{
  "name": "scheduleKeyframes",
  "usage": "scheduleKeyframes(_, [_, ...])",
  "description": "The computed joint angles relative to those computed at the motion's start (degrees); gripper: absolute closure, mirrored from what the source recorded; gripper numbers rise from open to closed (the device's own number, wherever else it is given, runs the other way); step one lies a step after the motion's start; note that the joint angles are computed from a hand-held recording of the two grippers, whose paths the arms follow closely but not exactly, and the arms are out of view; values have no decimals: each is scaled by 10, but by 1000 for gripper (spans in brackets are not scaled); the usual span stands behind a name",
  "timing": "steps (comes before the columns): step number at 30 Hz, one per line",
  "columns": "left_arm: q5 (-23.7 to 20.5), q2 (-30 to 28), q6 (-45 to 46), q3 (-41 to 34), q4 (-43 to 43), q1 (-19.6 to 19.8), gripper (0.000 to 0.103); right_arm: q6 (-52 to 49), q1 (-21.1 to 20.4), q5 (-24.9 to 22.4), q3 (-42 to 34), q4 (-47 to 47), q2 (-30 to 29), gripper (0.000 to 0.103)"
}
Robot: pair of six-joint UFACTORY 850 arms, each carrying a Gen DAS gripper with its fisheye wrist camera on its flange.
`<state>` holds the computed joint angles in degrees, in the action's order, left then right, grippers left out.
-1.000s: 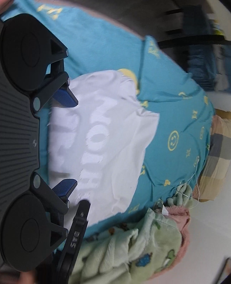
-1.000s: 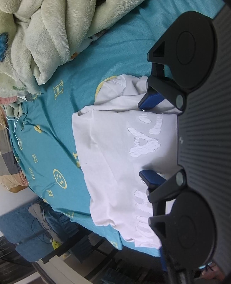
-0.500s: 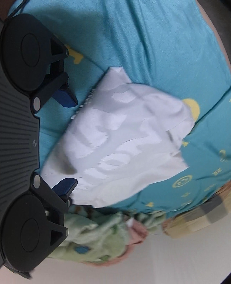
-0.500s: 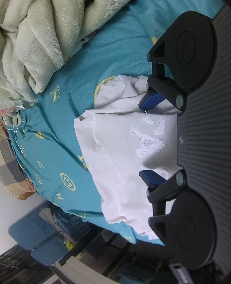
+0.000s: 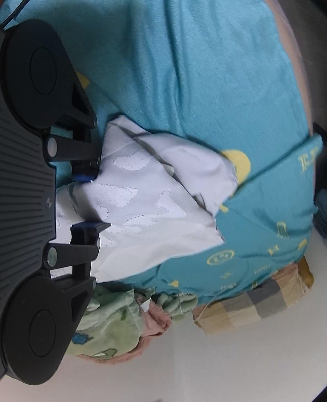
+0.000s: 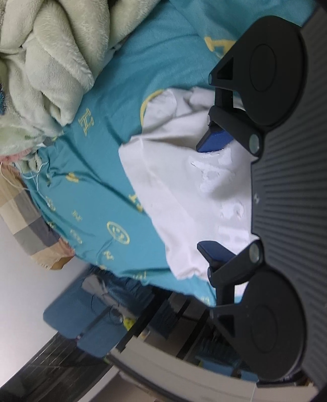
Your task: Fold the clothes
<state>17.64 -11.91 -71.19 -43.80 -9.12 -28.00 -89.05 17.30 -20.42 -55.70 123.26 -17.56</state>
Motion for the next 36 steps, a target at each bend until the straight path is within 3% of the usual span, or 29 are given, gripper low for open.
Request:
scheduleKeyframes(2, [18, 4, 29, -3, -24, -5, 82, 62, -8, -42, 7, -33, 3, 24])
scheduleKeyframes(7, [75, 19, 47, 11, -49, -6, 84, 210, -40, -236, 44, -49, -5, 23])
scheduleKeyframes(11, [74, 22, 42, 12, -54, -5, 84, 318, -47, -292, 55, -36, -23, 23])
scheduleKeyframes(15, [88, 20, 21, 13, -40, -1, 84, 319, -49, -311, 71, 2, -10, 23])
scheduleKeyframes(17, [89, 22, 38, 12, -48, -1, 84, 327, -45, -311, 74, 5, -3, 23])
scheduleKeyframes(21, [77, 20, 52, 6, -47, -1, 84, 300, -37, -246, 72, 7, 15, 23])
scheduleKeyframes(25, [77, 22, 52, 7, -47, -3, 84, 156, -40, -168, 81, 131, 31, 23])
scheduleKeyframes(28, [70, 26, 63, 8, -55, -4, 84, 62, -49, -155, 83, 221, 31, 23])
scheduleKeyframes(30, [65, 27, 68, 9, -59, -5, 84, 70, -58, -173, 72, 197, 19, 23])
scheduleKeyframes(33, [58, 28, 68, 10, -61, -4, 84, 75, -56, -148, 40, 153, -8, 23])
scheduleKeyframes(36, [53, 28, 67, 12, -62, -4, 84, 78, -39, -53, -16, 94, -47, 24])
